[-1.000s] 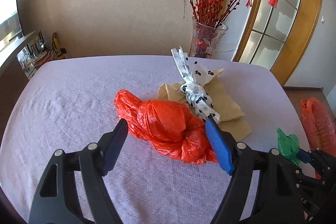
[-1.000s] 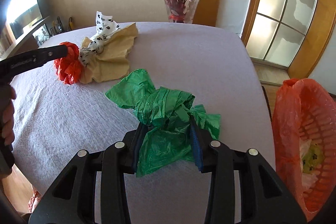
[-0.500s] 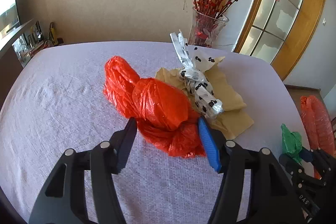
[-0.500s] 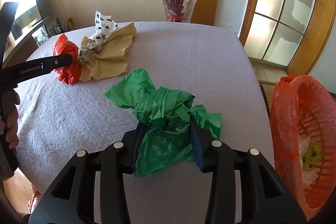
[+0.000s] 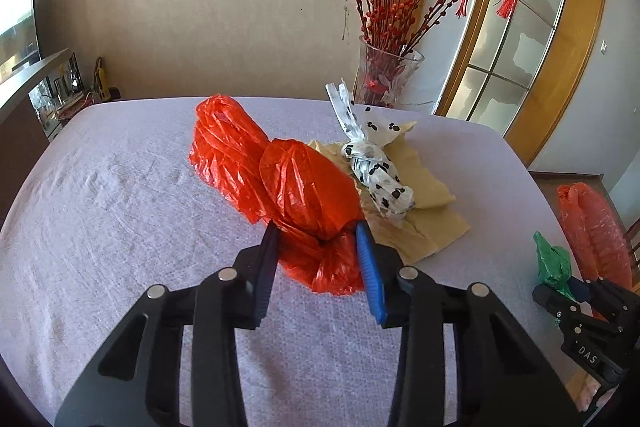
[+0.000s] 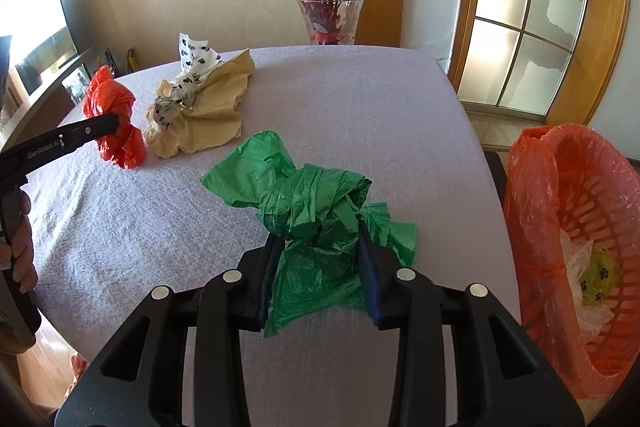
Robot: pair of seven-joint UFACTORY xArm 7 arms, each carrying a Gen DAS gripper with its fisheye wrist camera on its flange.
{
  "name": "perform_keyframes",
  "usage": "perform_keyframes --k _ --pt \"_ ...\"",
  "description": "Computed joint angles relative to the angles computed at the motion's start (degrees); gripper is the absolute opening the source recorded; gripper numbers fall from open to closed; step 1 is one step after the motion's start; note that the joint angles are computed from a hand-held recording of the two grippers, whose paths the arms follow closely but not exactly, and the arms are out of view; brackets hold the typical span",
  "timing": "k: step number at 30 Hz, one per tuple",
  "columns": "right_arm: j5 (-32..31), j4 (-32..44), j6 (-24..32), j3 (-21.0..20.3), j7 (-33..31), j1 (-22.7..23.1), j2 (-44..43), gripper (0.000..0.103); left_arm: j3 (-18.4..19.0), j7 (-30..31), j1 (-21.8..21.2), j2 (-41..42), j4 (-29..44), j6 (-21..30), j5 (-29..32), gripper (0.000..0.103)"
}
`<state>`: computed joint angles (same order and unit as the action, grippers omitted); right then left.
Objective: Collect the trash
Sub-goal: 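Grasp the orange-red bag with the left tool while the right tool holds the green bag, then carry the green and orange-red bags with both tools over the basket and release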
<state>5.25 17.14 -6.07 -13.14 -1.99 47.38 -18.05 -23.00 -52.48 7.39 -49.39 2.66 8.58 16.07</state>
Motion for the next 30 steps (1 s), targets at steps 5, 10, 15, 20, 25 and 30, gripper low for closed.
perform_keyframes --k 5,10,15,20,25,30 --pt "0.23 -1.34 -0.28 -1.90 0.06 1.73 -2.37 0.036 1.42 -0.02 -4.42 -6.60 -2.04 3.79 -0.51 0.037" --pt "0.03 -2.88 -1.06 -3.39 0.84 2.22 -5.45 0.036 1.59 -1.07 -9.41 -10.80 -2.54 7.06 -1.04 0.037" --pt "-0.26 -4.72 -2.04 -2.14 3.02 -1.11 -8.97 0.036 0.55 -2.58 -12.90 -11.16 -1.18 7.73 -0.92 0.037" --pt "-0.95 -6.82 -3.29 -1.62 5.73 -5.00 -12.80 0.036 -1.06 -3.41 -14.71 -8.52 0.89 5.61 -0.41 0.037" --pt "-1.42 -8.82 -4.08 -1.03 8.36 -9.58 -16.79 0.036 -4.30 -4.48 -14.34 -3.07 4.50 1.58 0.36 0.037" --pt "-1.61 -10.49 -5.16 0.56 10.88 -15.05 -19.72 0.036 -8.35 -4.97 -11.81 3.89 8.70 -3.52 1.26 0.037"
